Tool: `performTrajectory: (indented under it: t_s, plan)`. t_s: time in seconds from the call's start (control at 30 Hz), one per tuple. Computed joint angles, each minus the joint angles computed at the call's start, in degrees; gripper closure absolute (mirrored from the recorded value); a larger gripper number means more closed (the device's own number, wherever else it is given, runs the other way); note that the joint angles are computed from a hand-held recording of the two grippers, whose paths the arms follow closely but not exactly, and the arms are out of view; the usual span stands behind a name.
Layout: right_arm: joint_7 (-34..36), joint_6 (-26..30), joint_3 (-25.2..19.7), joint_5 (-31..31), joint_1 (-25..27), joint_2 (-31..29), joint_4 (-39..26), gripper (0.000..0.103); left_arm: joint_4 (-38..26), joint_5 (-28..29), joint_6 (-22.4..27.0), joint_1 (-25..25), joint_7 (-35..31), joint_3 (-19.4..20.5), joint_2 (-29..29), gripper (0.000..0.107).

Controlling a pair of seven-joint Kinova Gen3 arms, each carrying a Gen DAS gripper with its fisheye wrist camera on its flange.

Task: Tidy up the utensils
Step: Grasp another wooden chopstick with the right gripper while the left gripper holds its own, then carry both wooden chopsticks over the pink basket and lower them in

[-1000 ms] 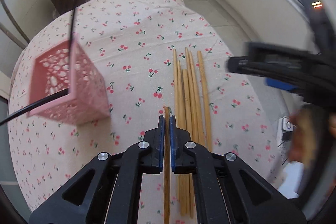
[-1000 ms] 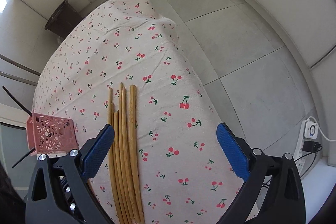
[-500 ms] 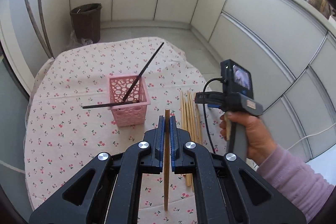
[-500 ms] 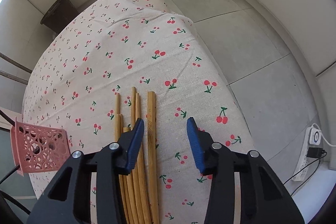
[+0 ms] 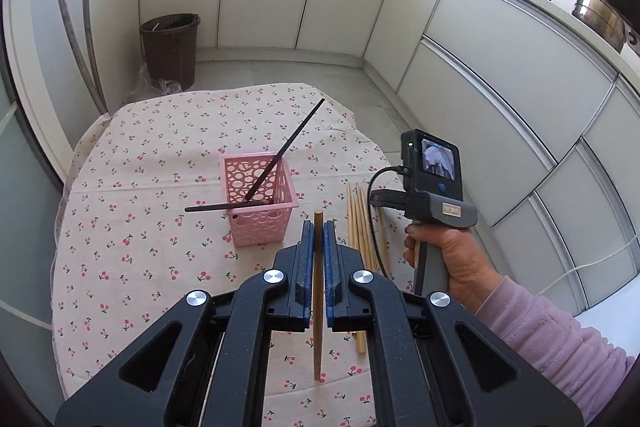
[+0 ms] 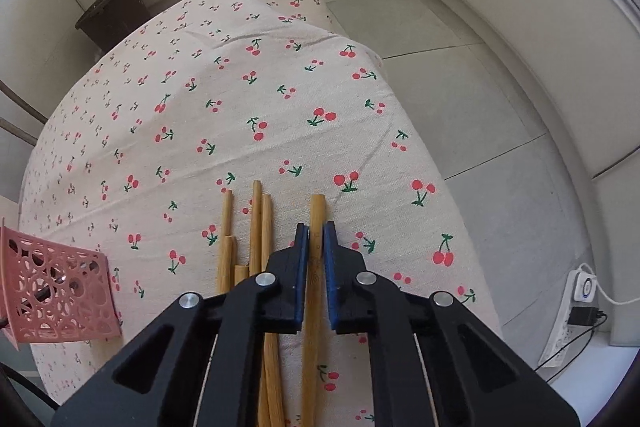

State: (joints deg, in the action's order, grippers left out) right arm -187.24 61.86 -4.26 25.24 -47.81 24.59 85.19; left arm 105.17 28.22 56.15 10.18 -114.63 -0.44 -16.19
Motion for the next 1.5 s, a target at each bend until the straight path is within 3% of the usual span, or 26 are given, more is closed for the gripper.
performTrajectory:
  t_s: [0.13, 0.4, 0.7, 0.83, 1.17, 1.5]
  plan:
    - [-1.7, -3.6, -0.1, 1.6, -0.5, -2.3, 3.2, 0.095, 0.1, -0.1, -0.4, -0.1, 0.0, -0.1, 0.2, 0.103]
    - [-7.5, -1.4, -2.1, 9.6, -4.8, -7.9, 5.4, 0.095, 0.8, -0.5, -1.5, -0.7, 0.3, -0.5, -0.2, 0.103]
    - [-15.2, 2.1, -9.0, 19.8, -8.6, -15.3, 8.0, 0.095, 0.8, 0.6, -0.9, 0.1, -0.5, -1.6, -2.2, 0.103]
    - [-14.9, 5.3, -11.3, 23.4, -10.1, -16.3, 5.7, 0.095, 0.8, 0.8, -0.9, 0.3, -0.8, -2.1, -3.7, 0.103]
    - [-15.3, 7.8, -13.9, 30.2, -11.1, -17.9, 2.3, 0.095, -3.1, 2.0, -1.7, 0.1, 1.3, -3.3, -3.6, 0.103]
    - [-20.0, 5.0, -14.8, 34.5, -8.3, -20.3, 3.6, 0.095, -9.3, 1.9, -7.9, -1.5, 7.3, -2.0, -0.7, 0.103]
